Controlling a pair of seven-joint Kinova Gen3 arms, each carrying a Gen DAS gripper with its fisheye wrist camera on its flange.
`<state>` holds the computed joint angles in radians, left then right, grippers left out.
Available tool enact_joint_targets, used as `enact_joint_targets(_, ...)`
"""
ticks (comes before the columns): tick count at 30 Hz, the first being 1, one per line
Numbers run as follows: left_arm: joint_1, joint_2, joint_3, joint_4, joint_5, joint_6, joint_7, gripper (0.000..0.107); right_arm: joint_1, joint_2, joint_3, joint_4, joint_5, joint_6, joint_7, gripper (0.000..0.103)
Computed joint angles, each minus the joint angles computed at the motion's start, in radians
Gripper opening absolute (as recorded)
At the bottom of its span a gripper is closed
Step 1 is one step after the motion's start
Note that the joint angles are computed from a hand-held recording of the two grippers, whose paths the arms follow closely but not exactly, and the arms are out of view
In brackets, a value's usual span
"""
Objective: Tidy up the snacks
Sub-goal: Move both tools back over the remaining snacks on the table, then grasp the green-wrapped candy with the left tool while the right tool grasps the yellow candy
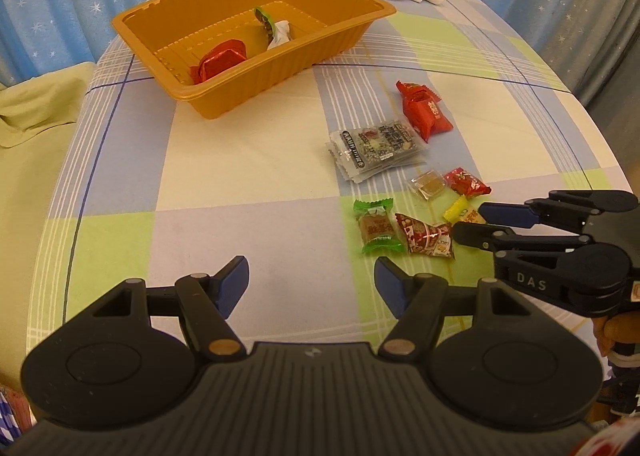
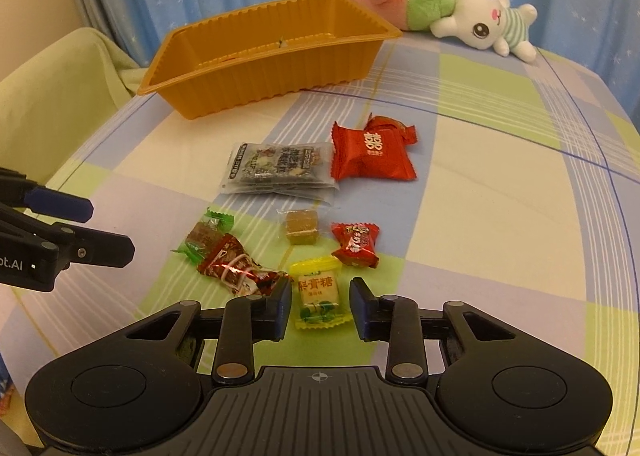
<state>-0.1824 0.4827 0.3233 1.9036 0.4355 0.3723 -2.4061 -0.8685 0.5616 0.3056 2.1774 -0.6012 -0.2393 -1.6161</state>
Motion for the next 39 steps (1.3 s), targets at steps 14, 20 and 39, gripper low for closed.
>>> enact_joint_targets(14,-0.005,0.045,0.041,-0.04,0.021,0.017,-0.073,0.063,-0.029,-0.027,0.016,0.031,-0.036,-0.004,-0.012,0.021)
enact_joint_targets(20,0.042,0.078,0.018,-0.077,0.005,0.021,-0.049,0.062,-0.074,-0.056,0.062,0.054,-0.113,0.002,0.004,0.021)
enact_joint_targets(39,0.077,0.145,0.022,-0.112,-0.122,-0.056,0.022,0.058,-0.103,-0.096,0.071,0.075,-0.337,-0.014,0.164,0.021)
